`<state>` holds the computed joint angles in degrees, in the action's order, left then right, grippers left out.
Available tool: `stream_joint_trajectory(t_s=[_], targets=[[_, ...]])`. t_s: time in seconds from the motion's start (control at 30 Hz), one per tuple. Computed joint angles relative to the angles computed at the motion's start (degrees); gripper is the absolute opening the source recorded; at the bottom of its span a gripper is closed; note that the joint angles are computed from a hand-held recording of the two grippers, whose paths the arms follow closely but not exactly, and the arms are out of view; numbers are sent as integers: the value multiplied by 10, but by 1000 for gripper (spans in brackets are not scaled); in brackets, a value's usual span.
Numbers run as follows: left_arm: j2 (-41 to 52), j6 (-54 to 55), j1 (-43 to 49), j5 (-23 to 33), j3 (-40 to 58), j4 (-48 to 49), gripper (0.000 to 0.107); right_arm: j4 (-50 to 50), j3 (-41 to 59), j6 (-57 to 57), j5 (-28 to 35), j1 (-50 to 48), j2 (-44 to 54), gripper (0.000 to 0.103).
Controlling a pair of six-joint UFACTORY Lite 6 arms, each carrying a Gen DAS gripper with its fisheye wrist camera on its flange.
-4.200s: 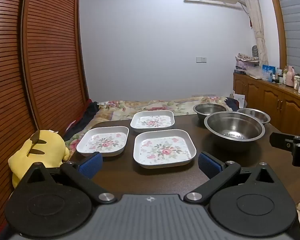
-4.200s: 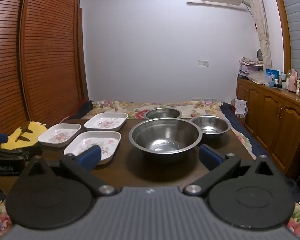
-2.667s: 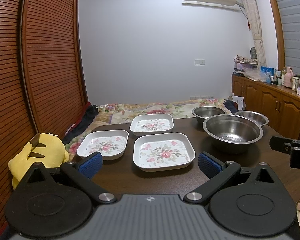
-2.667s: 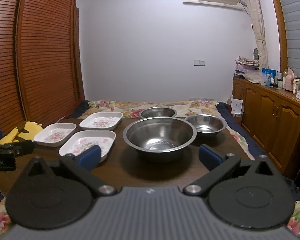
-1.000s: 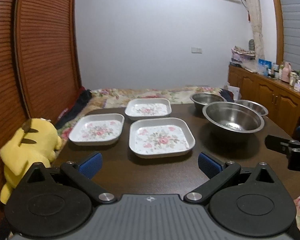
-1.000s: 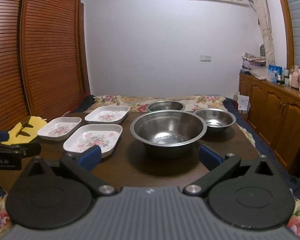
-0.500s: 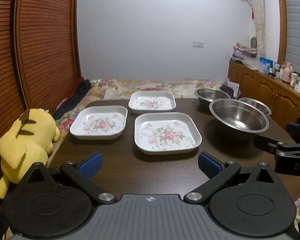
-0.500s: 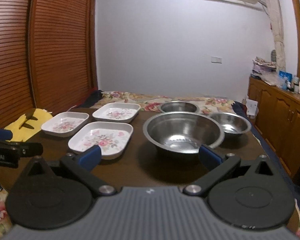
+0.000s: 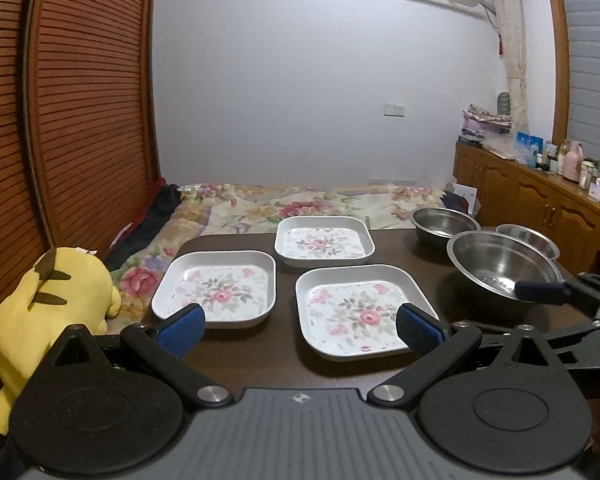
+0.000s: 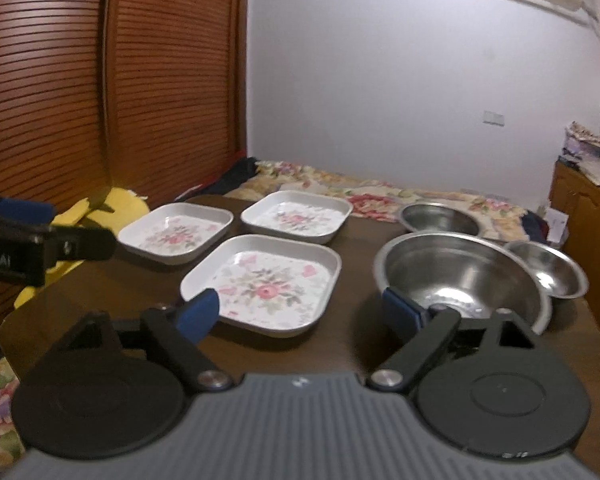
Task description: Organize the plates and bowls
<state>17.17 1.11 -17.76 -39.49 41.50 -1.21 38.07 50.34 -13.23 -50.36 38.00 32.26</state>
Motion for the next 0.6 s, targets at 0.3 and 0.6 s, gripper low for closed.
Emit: stream_joint_trajectory(t_s=[0.3, 0.6], targets=[[133, -78, 40, 46, 135, 138, 74, -23, 110, -25, 76, -27, 80, 50], [243, -149, 57, 42, 247, 230, 56, -27, 178, -5, 111, -50, 136, 34]])
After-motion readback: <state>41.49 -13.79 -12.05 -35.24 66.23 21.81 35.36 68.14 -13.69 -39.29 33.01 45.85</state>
